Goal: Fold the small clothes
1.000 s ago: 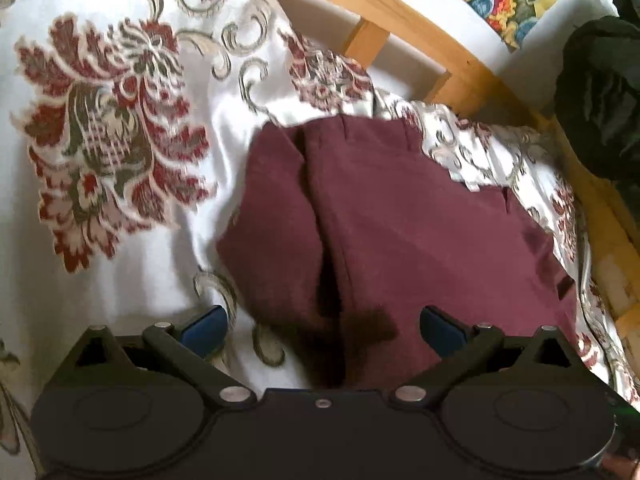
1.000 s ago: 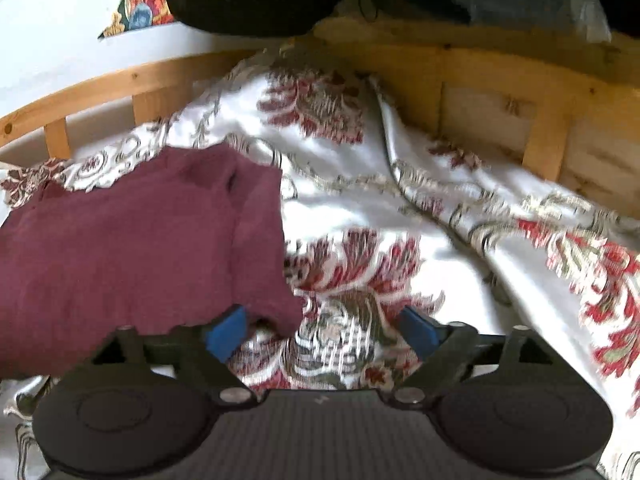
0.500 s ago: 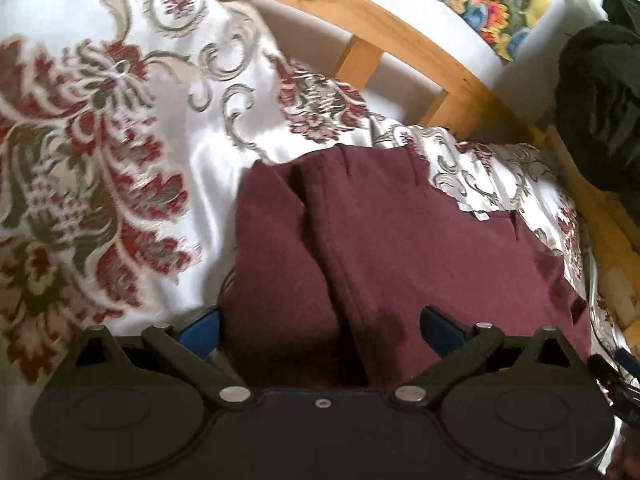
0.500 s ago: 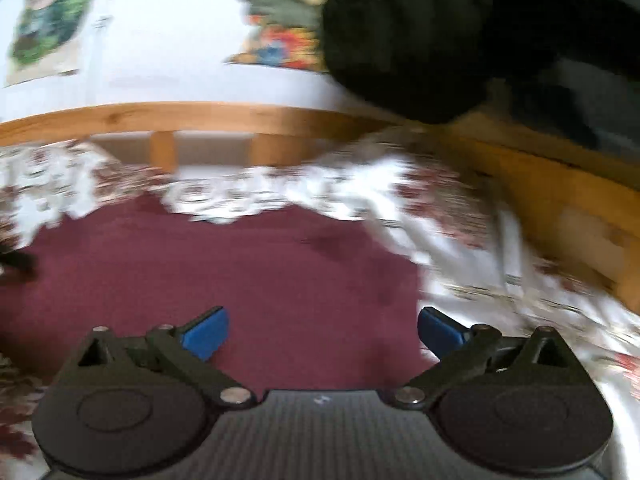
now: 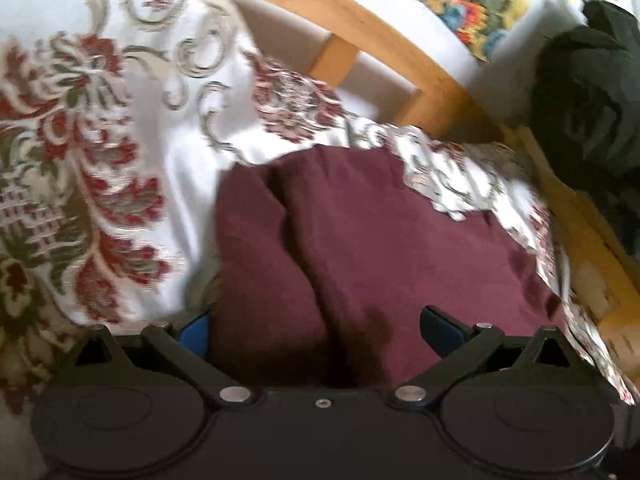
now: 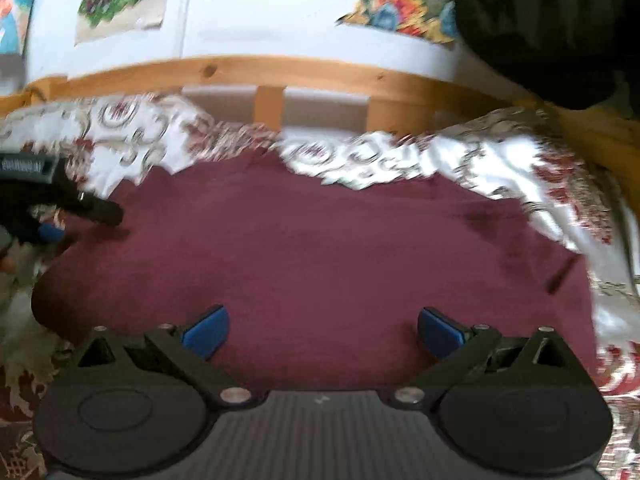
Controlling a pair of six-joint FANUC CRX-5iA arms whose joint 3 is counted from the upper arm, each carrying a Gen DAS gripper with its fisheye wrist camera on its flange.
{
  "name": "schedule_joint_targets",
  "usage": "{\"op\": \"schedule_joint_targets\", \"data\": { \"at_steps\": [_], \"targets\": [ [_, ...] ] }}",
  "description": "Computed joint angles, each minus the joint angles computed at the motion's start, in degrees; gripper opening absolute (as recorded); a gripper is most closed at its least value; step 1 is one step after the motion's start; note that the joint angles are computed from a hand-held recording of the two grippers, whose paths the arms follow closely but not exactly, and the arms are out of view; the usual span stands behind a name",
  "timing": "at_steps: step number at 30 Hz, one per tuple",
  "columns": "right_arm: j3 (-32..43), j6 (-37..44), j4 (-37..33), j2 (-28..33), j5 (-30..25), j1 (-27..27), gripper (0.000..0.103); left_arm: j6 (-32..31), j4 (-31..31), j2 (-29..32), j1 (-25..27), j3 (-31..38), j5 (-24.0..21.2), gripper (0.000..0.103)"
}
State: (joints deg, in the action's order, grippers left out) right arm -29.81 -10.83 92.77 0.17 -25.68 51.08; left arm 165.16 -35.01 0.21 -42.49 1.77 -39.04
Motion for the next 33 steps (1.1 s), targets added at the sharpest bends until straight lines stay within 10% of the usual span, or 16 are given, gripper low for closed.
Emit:
{"op": "schedule_joint_targets", "data": {
  "at_steps": [8,20,33],
  "targets": [
    [0.74,2.92,2.81,3.47,-7.41,3.81,0.103,-4.02,4.21,0.3,1.37,-0.65,1.0,0.102],
    [-0.51,-3.5,4.64,1.79,1.63,-0.94,0.103,-3.76,3.28,1.1,0.64,0.8,-1.85,0.101],
    [-1.11,-4.07,2.55,0.58,3.76,-1.46,0.102,3.65,-3.37,5.04,-4.63,8.89,-16.62,0.056]
  ]
}}
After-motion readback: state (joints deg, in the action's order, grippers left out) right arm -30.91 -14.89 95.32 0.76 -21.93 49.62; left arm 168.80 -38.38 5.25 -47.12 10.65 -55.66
